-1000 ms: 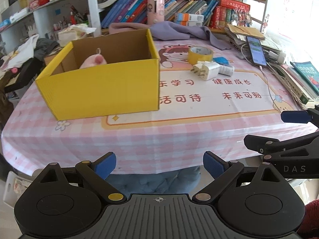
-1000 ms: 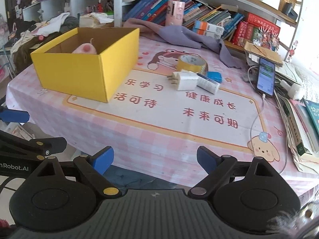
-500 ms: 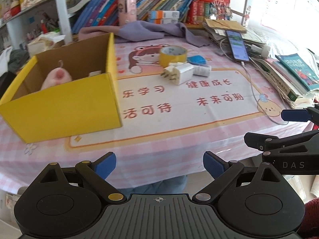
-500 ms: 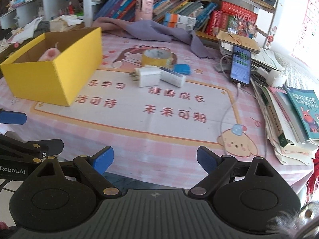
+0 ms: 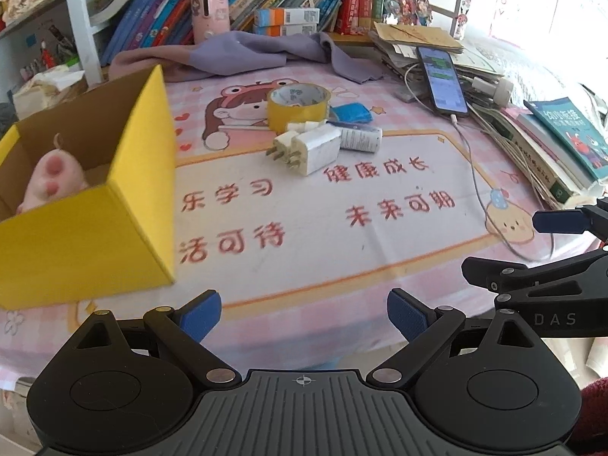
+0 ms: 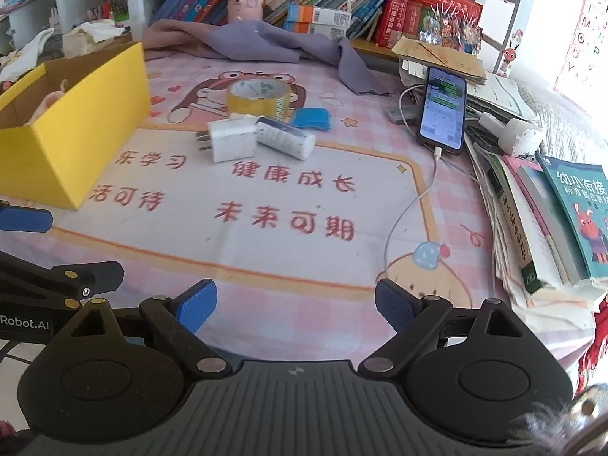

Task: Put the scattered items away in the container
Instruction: 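Lower the right gripper onto the white spray bottle and close it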

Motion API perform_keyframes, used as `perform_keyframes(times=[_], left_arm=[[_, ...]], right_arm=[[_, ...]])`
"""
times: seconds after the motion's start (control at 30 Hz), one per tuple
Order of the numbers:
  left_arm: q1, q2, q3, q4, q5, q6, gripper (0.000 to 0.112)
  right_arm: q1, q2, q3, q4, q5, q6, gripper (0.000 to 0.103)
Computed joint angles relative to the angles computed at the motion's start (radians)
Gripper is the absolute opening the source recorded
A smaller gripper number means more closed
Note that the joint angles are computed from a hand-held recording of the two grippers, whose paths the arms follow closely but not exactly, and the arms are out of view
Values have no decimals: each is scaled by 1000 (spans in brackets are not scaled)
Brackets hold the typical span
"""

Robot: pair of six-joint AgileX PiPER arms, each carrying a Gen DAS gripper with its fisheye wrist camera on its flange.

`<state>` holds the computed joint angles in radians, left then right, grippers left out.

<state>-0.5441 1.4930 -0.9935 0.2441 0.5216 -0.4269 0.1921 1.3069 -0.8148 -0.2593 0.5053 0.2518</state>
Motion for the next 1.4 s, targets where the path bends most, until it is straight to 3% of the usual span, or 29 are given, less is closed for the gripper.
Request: perform_keyframes(times=[0.23,0.43,0.6,0.67,0.77,1.2,1.4], left_arm=[[-21,173,-196,36,16,-59,96],[-29,283,-356,80,89,-123,96],[-30,363,-479,124,168,-178,96],[-35,395,-526,151,202,-193,95],[-39,431,-587,168,249,-175,95],[-16,586,-838,138,395,9,94],[7,662,-943,57,427,115,83]], right_arm=[[-159,154,-163,210,-27,-336,91],[-244,297,-331,439,-3,-640,90],[-296,424,-481,655,84,-885,80],[-319,483,-546,750,136,-975,68],[-326,568,-644,797,199,-1001,54],[-296,897,-1101,840,421,-1069,50],[-295,994,-1237,852,532,-1108,43]])
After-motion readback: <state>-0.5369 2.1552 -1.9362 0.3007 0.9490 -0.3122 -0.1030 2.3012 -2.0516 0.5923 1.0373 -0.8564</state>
